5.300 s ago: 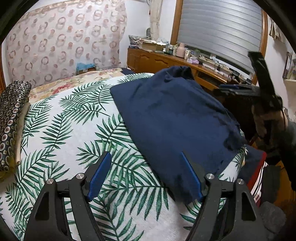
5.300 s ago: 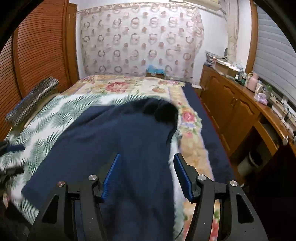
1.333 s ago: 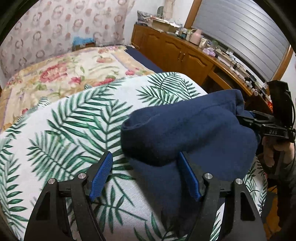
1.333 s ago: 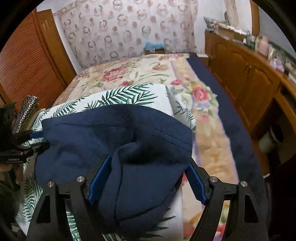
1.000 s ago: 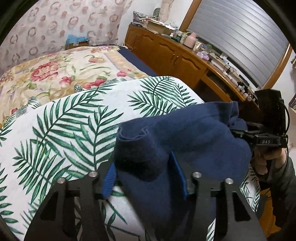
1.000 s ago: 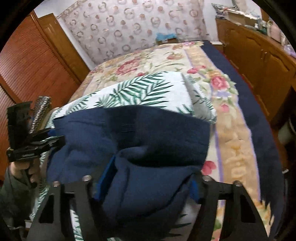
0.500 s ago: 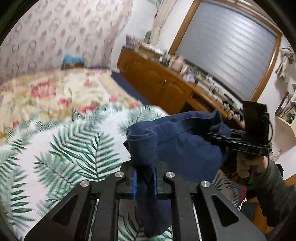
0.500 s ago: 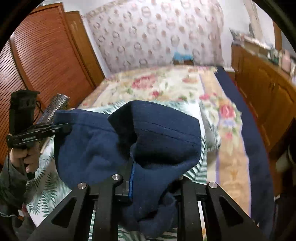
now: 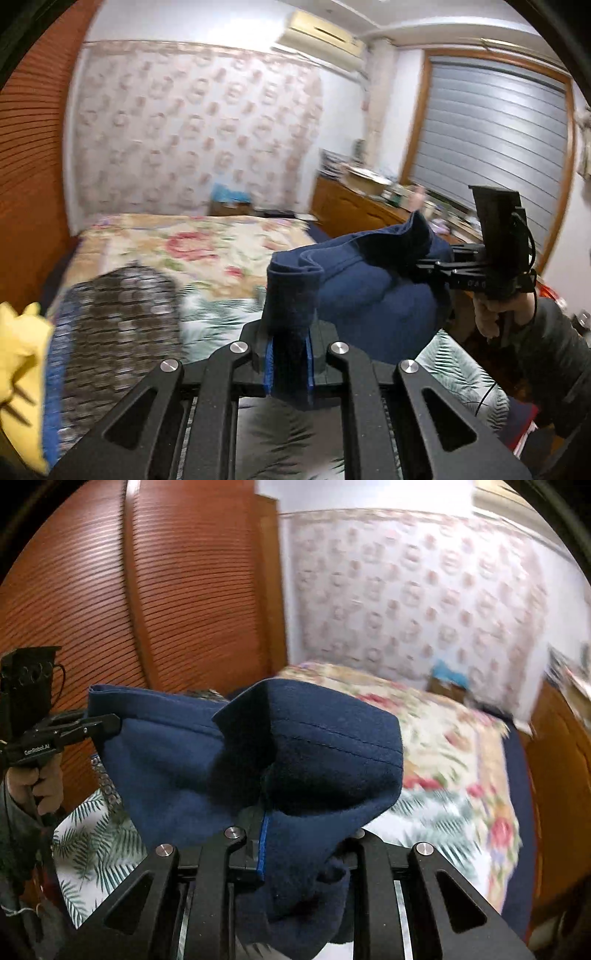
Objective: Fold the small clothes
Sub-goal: 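Carry the folded shirt with both grippers toward the patterned pillow by the plush toy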
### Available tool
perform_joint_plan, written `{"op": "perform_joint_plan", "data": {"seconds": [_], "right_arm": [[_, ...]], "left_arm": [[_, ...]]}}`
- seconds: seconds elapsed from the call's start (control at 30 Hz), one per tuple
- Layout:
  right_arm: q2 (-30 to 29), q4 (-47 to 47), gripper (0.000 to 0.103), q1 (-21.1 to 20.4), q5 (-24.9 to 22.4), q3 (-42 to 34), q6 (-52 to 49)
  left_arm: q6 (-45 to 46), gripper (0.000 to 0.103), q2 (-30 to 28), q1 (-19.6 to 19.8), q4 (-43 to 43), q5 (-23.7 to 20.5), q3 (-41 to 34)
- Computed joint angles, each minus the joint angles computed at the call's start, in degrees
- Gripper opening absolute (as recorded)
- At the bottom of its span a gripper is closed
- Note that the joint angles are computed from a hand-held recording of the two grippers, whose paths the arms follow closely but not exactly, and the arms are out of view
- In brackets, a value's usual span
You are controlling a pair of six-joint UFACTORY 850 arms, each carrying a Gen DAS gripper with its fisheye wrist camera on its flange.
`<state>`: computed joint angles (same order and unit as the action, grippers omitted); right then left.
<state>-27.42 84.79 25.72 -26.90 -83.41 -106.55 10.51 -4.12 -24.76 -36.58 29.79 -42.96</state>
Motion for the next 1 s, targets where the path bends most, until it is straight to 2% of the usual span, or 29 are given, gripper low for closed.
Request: {"op": "perform_joint_plan", "data": {"seconds": [0.17,0.33,0.47,0.57,0.87,1.0], "right_arm": [[-8.27,-12.86,0.020,4.60,-1.43,-13.78,9.83],[-10.13,-14.18,0.020,6.89,-3.29,-19.64,8.32],[-12.85,-14.67,0.020,7.29,-6.23,-25.88,9.17],[-12.35,-13.57,0.020,7.05,-8.58,-26.01,6.43],[-14.23,-15.82,0.020,4.84,-18.04,-29.32,4.84],[-18.98,-20.32,0.020,5.17,-21.41,-36.20,7.65]], "left_arm": [[-1.33,0.013,5.93,2.57,-2.19,2.73,6.93],[1.65,0.013,12.82,2.81,-6.00,4.76,10.75],[8.60,0.013,16.96,0.64,-12.77,6.75,11.68],[14.77,0.013,19.54,-2.26,-19.81,9.93,12.67],[24.40,0.013,25.59,-9.18,-33.76,16.97,15.63],[24.12,0.013,25.01,-8.21,-37.15,16.41,16.72]]}}
